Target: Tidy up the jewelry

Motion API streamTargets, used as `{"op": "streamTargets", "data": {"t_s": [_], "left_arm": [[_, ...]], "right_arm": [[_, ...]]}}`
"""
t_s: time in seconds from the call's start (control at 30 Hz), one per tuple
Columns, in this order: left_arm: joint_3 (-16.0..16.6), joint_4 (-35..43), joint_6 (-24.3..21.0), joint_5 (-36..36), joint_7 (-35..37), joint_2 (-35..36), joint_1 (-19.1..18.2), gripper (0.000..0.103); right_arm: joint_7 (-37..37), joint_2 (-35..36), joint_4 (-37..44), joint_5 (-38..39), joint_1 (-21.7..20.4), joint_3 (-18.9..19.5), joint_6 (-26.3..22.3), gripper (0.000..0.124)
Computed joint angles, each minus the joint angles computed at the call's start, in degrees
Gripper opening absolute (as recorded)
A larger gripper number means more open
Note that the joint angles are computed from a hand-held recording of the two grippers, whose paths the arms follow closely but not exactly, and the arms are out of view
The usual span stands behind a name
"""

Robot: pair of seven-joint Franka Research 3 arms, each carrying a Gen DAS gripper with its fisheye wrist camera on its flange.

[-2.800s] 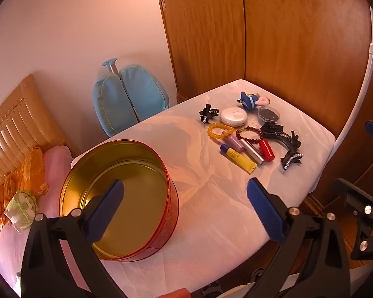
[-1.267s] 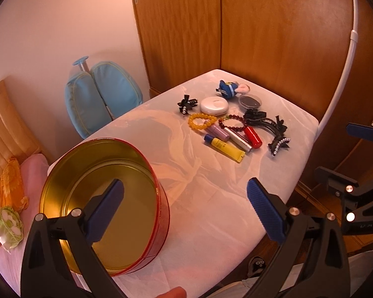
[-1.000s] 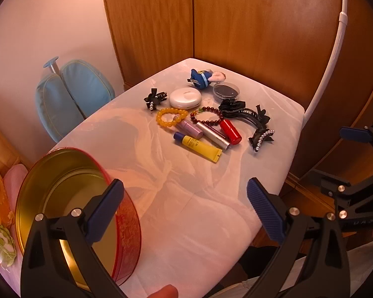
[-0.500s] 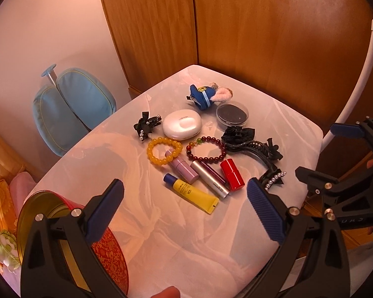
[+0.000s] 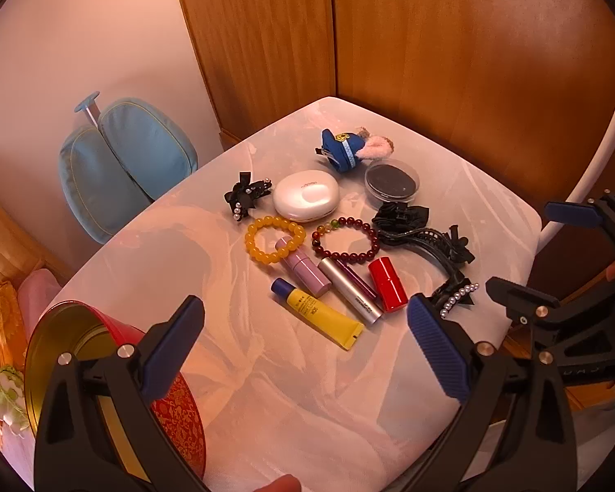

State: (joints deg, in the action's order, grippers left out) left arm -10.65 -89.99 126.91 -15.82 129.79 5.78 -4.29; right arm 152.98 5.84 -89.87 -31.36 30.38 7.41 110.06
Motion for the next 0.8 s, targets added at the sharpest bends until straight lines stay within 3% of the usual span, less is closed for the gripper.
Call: {"op": "streamTargets", "data": {"t_s": [0.47,0.6,0.8], "left_arm": [[0.99,-1.63,-0.95,-2.18,2.68,-1.80,1.02,0.096],[1.10,-1.58,-0.70,-2.79,4.53,-1.57,1.20,0.096],[0.75,1.28,-1.03,0.59,0.80,1.59,0.98,0.096]], "right_arm": [[2.06,1.25,2.23,-0.58,1.95,0.19,-2.47,0.101],[2.79,0.91,1.06,-0.99,1.59,-0.18,-0.63,0.101],[1.32,0.38,-1.88,1.85,-0.54,-0.95,3.04,0.101]]}}
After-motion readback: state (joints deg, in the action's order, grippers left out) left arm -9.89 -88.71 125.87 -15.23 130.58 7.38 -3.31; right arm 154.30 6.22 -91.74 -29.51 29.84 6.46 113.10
